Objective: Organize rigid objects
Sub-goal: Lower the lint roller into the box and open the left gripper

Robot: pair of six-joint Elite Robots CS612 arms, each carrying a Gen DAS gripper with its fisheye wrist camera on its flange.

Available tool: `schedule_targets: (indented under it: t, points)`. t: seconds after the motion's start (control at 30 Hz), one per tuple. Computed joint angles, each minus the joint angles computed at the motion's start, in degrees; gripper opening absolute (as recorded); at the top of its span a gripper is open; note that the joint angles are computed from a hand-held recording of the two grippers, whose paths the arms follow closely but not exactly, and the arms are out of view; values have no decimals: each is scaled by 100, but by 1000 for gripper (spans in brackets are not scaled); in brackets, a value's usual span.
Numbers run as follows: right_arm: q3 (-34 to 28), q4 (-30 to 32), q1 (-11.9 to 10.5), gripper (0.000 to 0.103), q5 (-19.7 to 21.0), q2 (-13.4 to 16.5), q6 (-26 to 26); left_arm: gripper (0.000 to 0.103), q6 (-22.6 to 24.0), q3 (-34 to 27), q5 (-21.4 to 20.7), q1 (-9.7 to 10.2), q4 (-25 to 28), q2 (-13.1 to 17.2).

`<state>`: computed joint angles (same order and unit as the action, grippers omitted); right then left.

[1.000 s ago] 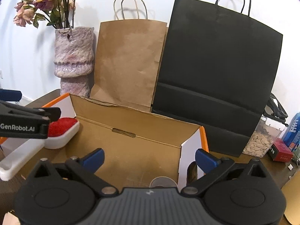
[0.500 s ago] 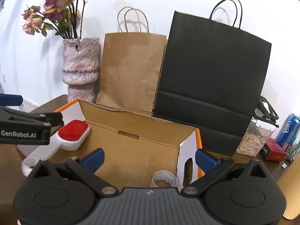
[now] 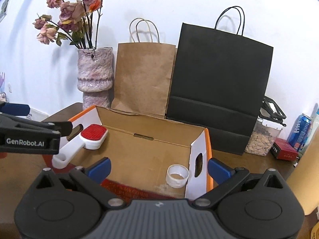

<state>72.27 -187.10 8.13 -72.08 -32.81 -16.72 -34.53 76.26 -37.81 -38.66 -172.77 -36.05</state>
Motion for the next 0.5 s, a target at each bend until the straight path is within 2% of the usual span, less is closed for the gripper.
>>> schedule_targets:
  t: [0.5]
  points:
    - [932, -597, -179, 103, 159, -441, 208, 103, -227, 575, 177, -320, -174, -346]
